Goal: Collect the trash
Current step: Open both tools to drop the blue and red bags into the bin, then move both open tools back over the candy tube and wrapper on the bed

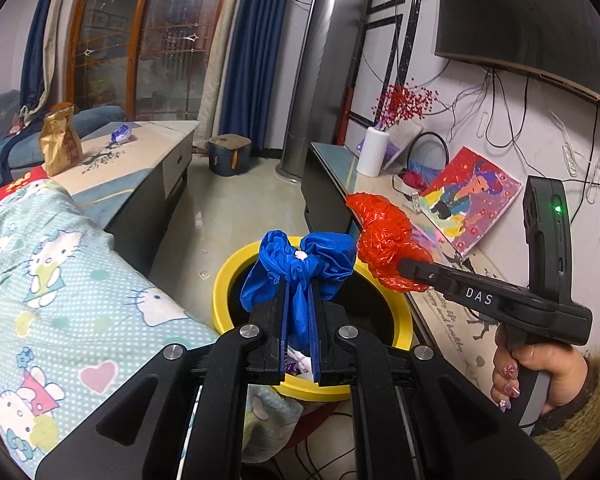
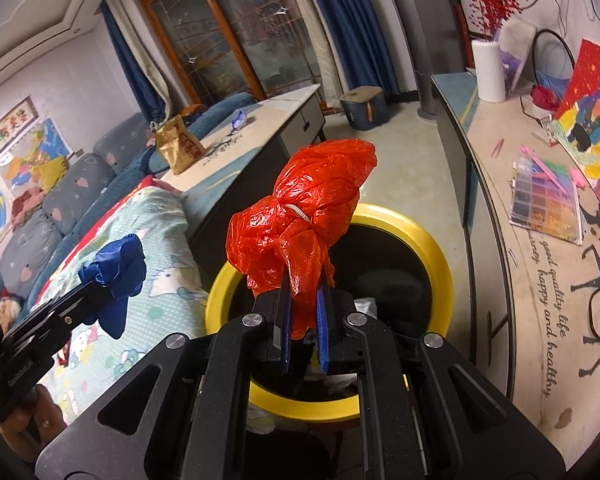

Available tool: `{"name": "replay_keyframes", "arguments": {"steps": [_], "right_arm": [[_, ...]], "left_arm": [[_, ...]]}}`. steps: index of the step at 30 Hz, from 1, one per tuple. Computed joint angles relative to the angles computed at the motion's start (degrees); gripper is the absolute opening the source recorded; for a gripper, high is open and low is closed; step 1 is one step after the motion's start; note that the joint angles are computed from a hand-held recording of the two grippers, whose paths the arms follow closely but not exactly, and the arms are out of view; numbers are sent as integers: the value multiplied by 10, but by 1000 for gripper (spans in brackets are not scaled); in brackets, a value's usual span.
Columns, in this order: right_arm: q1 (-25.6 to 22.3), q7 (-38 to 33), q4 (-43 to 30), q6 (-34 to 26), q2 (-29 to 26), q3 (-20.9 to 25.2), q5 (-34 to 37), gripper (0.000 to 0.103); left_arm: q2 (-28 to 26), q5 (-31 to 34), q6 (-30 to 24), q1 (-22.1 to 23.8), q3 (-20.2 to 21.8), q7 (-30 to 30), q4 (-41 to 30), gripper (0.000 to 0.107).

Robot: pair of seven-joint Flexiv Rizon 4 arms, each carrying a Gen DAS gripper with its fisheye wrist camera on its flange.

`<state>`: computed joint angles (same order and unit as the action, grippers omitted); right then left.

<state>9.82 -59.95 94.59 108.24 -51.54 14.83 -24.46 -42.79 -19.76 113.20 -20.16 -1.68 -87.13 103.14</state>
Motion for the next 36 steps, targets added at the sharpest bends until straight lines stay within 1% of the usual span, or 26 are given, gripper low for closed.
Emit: {"name": "replay_keyframes", "arguments": {"steps": [8,13,16,17,18,19,20,21,23,24,25,26,28,29,30,32,33,36], "right_arm": [[-11,-1,-10,-31,-13,12,2,6],[-25,-12,-19,-54,-24,34,1,6],[-38,-22,-30,-77,-33,56,0,6],[-39,-25,-34,-84,-36,61,3,8],[-38,-28,-37,-86,-38,62,8,10],[-31,-28,-38,-86,-38,54,17,12],[-30,-29,-39,-89,-38,54,22,22],[-26,-26,-41,-94,-38,48,31,30],[-12,-18,-39,-91,-32,29,52,37],[-11,-17,-38,-89,-32,27,58,42],[-8,-13,-37,-87,-31,23,66,43],[-1,-8,-34,-83,-28,13,74,46],[19,-3,-28,-69,-22,-14,85,47],[34,0,-24,-61,-19,-31,91,49],[44,2,-21,-57,-16,-42,95,57],[58,3,-15,-42,-12,-54,99,65],[63,3,-14,-38,-10,-60,100,67],[94,-1,-4,-16,0,-89,106,70]], "left_arm": [[-24,-3,-35,-7,7,8,-36,8],[-41,-1,-60,-9,12,10,-63,8],[-56,0,-72,-7,13,8,-89,8],[-62,-1,-77,-8,15,7,-98,8],[-68,2,-83,-2,8,6,-110,8],[-75,4,-91,4,2,6,-124,13],[-85,2,-105,5,2,5,-143,27],[-93,-1,-116,0,11,1,-157,36],[-109,-1,-136,2,15,-4,-183,69],[-114,-7,-145,-8,32,-14,-191,79],[-115,-11,-151,-15,47,-26,-193,95],[-111,-8,-142,-12,45,-35,-183,95],[-98,1,-110,-4,36,-47,-157,95],[-90,2,-88,-11,46,-55,-138,96],[-86,-3,-73,-23,61,-59,-126,96],[-76,-27,-50,-59,105,-61,-98,96],[-72,-38,-41,-67,114,-61,-85,96],[-52,-75,-18,-79,124,-61,-39,96]]}}
